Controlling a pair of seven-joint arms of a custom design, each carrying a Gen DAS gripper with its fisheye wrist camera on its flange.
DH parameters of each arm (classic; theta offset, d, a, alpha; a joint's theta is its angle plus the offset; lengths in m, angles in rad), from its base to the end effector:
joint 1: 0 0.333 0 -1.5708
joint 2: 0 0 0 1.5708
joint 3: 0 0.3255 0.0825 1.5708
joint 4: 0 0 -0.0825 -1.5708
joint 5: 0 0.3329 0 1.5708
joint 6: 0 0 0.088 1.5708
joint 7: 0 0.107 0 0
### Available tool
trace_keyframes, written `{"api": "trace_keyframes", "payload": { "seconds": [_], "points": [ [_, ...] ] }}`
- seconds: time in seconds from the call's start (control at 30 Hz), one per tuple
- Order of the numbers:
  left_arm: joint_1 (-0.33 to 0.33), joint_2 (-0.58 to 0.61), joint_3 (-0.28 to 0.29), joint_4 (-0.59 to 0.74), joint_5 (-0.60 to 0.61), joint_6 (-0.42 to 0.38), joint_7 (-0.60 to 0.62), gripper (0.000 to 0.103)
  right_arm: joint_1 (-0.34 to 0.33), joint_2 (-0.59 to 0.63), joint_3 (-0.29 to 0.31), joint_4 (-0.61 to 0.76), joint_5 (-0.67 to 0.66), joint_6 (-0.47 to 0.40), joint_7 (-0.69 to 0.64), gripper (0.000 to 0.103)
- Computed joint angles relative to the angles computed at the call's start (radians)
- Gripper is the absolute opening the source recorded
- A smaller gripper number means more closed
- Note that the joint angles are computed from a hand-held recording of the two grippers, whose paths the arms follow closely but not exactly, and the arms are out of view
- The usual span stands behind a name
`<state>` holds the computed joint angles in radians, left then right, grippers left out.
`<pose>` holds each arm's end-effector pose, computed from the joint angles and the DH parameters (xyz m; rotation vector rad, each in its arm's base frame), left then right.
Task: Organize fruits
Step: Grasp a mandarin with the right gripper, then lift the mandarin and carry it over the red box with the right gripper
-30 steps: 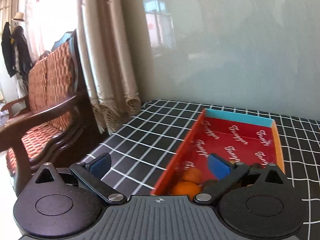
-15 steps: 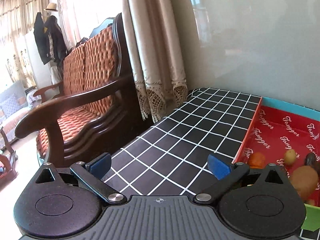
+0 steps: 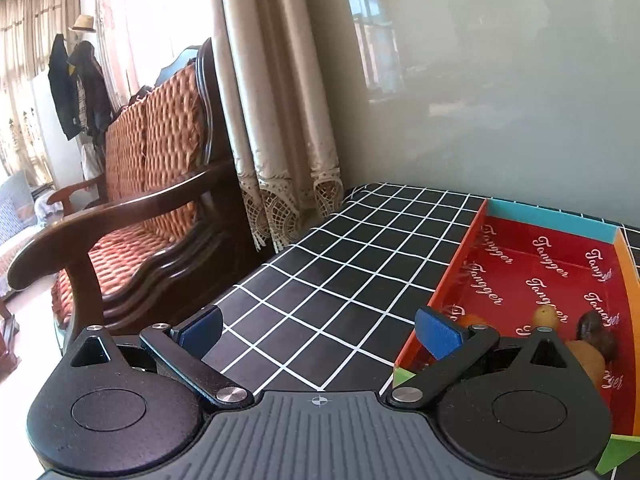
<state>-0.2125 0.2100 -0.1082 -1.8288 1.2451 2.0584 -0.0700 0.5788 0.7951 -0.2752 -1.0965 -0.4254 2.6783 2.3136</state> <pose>0.5764 -0.1332 0.4842 -1.8856 0.8886 -0.2650 0.6959 0.3239 0.4690 -1.7036 1.6527 -0.8548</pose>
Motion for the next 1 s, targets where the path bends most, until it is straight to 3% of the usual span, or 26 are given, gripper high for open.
{"api": "trace_keyframes", "payload": {
  "seconds": [0.1,0.37,0.67,1.0],
  "points": [
    [0.001,-0.004,0.0,-0.004,-0.001,0.002,0.002,0.102,-0.021,0.031,0.026,0.051,0.035,-0.031,-0.025,0.044],
    [0.004,-0.014,-0.003,-0.016,-0.001,0.003,0.003,0.102,-0.018,0.043,0.018,0.068,0.042,-0.042,-0.021,0.037],
    [0.003,-0.022,-0.008,-0.022,-0.011,-0.007,0.007,0.102,-0.009,-0.028,0.017,-0.058,0.053,0.067,-0.019,0.037],
    [0.011,-0.082,-0.02,-0.082,-0.014,-0.036,-0.001,0.102,0.026,-0.102,0.053,-0.173,0.091,0.217,-0.125,0.037]
  ]
}}
